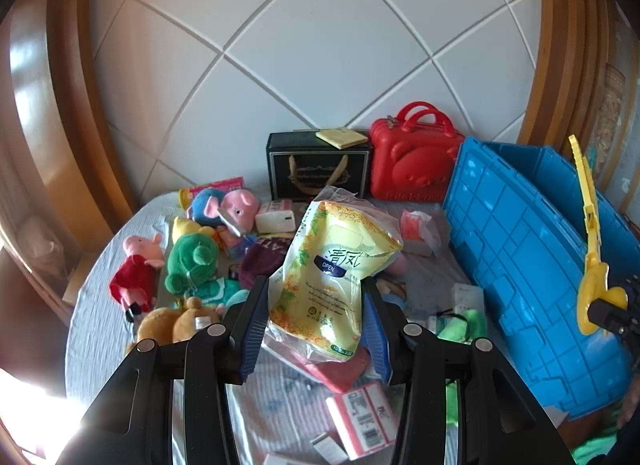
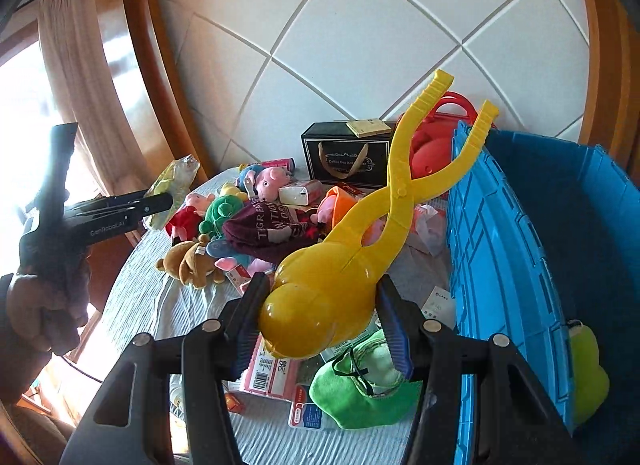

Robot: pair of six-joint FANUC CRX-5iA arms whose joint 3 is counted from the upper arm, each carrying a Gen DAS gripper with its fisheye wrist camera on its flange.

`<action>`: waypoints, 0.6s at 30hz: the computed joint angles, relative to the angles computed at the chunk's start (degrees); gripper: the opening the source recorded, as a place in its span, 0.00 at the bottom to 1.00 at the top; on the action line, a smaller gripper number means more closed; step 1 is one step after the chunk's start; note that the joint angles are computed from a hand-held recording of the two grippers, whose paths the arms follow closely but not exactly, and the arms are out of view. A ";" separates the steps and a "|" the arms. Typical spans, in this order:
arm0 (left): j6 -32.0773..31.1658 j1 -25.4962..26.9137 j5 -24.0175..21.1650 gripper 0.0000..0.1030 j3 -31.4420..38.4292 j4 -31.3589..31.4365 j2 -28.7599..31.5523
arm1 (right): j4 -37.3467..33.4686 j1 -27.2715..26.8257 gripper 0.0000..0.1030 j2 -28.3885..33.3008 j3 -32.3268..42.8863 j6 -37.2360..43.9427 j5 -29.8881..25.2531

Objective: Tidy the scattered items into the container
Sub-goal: 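Lift the wipes pouch and yellow toy and carry both over the blue bin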

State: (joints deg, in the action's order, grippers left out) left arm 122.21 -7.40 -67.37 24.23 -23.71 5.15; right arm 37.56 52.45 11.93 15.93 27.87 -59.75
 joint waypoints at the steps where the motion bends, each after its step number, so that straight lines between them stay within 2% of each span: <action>1: -0.18 -0.63 -0.27 0.42 1.63 -0.12 1.14 | 0.56 -0.09 0.51 -0.91 -1.10 -0.38 0.24; 7: -1.50 -4.14 -1.35 0.42 11.96 -0.58 8.30 | 2.43 -1.36 0.51 -5.52 -5.66 -1.30 0.81; 14: -5.28 -7.13 -2.37 0.42 24.74 1.60 17.14 | 4.59 -2.77 0.51 -10.01 -9.48 -2.64 -0.19; 18: -8.92 -8.26 -3.88 0.42 35.18 4.01 24.07 | 5.74 -3.21 0.51 -12.33 -11.95 -4.37 -1.44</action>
